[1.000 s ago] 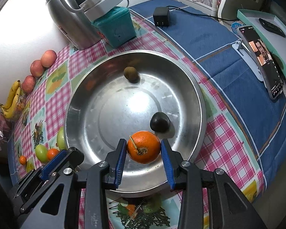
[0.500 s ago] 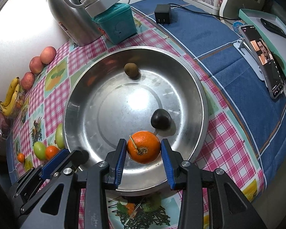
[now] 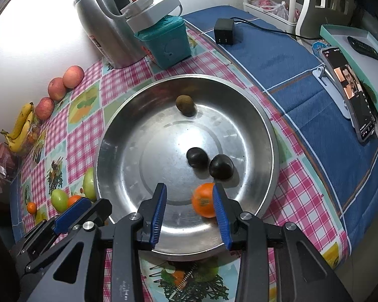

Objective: Organize fruits
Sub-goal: 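Open both tools to drop the tangerine and dark plum into the basin, then withdraw both tools from the basin toward the fruit on the tablecloth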

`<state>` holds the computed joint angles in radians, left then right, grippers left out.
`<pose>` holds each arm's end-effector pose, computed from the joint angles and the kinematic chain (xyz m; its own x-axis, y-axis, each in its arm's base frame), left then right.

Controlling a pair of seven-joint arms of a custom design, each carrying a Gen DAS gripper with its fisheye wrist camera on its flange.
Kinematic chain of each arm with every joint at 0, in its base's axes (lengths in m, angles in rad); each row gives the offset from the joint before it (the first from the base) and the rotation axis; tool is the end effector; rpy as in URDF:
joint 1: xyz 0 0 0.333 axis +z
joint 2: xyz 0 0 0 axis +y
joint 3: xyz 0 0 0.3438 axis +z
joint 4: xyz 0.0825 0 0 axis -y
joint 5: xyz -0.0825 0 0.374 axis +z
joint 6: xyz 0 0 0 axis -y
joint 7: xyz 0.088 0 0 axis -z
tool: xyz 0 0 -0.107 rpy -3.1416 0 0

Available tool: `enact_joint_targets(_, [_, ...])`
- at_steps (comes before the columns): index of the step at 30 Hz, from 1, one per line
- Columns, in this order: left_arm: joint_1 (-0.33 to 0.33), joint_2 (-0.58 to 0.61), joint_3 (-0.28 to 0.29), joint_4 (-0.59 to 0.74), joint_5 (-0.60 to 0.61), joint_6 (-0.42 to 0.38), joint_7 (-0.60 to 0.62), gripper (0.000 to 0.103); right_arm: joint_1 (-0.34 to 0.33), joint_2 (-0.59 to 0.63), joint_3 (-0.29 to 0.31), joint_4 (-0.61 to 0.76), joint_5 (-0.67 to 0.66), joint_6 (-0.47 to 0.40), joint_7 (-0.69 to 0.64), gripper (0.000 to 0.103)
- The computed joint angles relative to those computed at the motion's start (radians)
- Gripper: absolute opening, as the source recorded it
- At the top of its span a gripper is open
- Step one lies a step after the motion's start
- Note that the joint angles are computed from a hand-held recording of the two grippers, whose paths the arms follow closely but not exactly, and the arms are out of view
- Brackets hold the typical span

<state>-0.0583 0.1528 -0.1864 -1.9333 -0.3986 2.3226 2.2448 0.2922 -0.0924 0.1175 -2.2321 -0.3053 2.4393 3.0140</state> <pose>0.5923 -0.1499 0.4673 -0.6399 -0.7493 0.1705 -0.7464 0.5533 -0.3699 0.4820 0.2101 0.4745 -0.6935 -0.6838 -0.2267 -0.6204 0.7269 -0.2947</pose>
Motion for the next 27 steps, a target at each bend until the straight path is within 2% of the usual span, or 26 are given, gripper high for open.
enact_joint_targets(13, [0.026,0.06,0.046,0.092,0.18,0.025,-0.28,0.044,0.012,0.031,-0.003,0.032,0.01,-0.009,-0.054,0.039])
enact_joint_targets(27, [0.092,0.085,0.057,0.17,0.197,0.053,-0.374,0.045,0.043,0.071,-0.003,0.094,-0.016,0.012,-0.113,0.038])
